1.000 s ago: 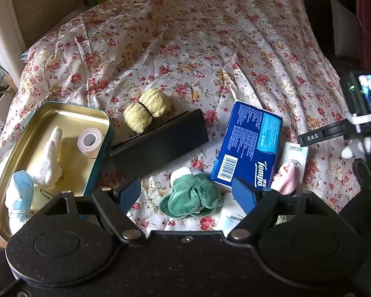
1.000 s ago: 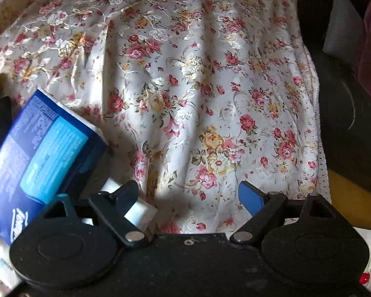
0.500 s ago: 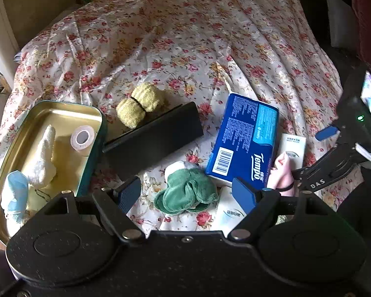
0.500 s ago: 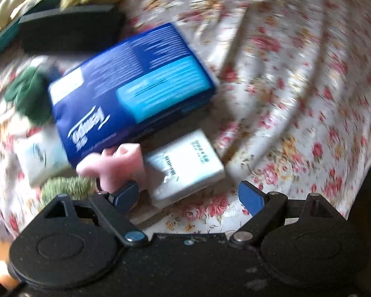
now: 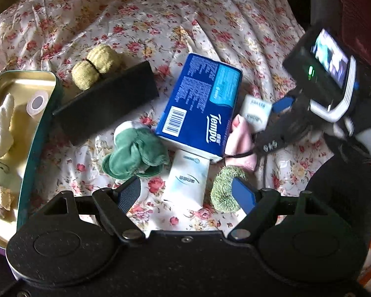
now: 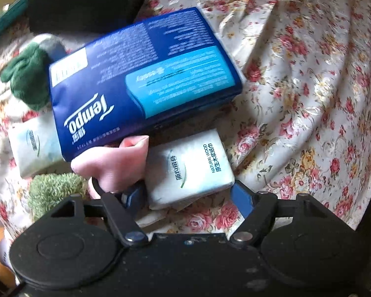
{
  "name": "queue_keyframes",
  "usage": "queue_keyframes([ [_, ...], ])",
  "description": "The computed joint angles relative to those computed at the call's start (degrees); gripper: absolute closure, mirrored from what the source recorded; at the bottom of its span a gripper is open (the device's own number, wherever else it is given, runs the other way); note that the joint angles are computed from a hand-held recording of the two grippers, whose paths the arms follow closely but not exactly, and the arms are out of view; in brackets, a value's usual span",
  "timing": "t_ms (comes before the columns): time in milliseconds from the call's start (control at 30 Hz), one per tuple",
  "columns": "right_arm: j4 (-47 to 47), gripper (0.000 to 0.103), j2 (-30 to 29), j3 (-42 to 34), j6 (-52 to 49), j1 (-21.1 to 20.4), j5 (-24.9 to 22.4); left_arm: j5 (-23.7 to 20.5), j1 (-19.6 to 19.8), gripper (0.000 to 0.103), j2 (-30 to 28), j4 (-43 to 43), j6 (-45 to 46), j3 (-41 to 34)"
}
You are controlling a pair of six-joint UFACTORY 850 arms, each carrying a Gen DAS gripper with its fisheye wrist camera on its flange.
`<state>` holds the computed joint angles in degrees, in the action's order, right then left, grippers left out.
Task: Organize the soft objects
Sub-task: 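Lower the right gripper and grasp the small white tissue packet, then grasp the green knitted scrubber ball with the left gripper while the right gripper holds the packet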
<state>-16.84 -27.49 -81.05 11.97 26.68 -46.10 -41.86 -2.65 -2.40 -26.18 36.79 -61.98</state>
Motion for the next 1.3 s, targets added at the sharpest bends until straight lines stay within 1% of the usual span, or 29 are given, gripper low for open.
queue_keyframes([
  [133, -1.43, 0.030, 2.30, 2.01, 7.83, -1.29, 3.09, 2.65, -2.00, 0.026, 0.85, 2.67, -1.37, 1.93],
  [200, -2.32, 0.030, 4.13, 3.74, 13.61, -2.23, 5.75, 2.73, -2.53, 0.026, 0.84, 3.01, -1.67, 2.34],
  [267, -6.62, 0.030, 6.18, 5.86, 23.15, -2.69, 8.18, 3.10, -3.51, 0.026, 0.77, 3.91, -2.41, 2.85],
  [400, -18.93, 0.030, 9.48, 9.13, 42.13, -2.11, 9.29, 4.95, -5.91, 0.026, 1.05, 6.21, -4.16, 4.25],
  [500, -22.48, 0.030, 11.67, 10.85, 48.69, -1.62, 10.32, 5.76, -7.25, 0.026, 1.32, 6.29, -4.33, 5.20],
  [600, -22.03, 0.030, 14.82, 13.38, 50.66, -1.47, 13.88, 6.51, -8.39, 0.026, 1.88, 6.26, -4.32, 6.19],
  [667, -24.22, 0.030, 15.91, 14.57, 53.18, -0.86, 14.73, 8.01, -9.19, 0.026, 2.32, 7.61, -5.65, 6.98],
  [733, -28.38, 0.030, 16.10, 15.16, 57.39, -0.11, 14.03, 9.08, -9.86, 0.026, 2.28, 8.85, -6.77, 7.44],
  [833, -27.50, 0.030, 15.47, 15.11, 56.47, -0.68, 15.63, 9.40, -10.19, 0.026, 1.85, 9.62, -7.72, 7.68],
  [933, -29.08, 0.030, 15.42, 15.23, 56.78, -0.21, 15.72, 9.62, -10.47, 0.026, 1.14, 10.10, -8.83, 7.63],
  [1133, -36.93, 0.030, 14.95, 15.48, 60.79, 2.04, 13.46, 9.92, -11.11, 0.027, -0.45, 10.99, -10.60, 6.74],
  [1300, -35.85, 0.030, 15.15, 15.70, 59.42, 1.27, 15.04, 9.00, -11.66, 0.027, -2.10, 10.76, -11.18, 5.49],
])
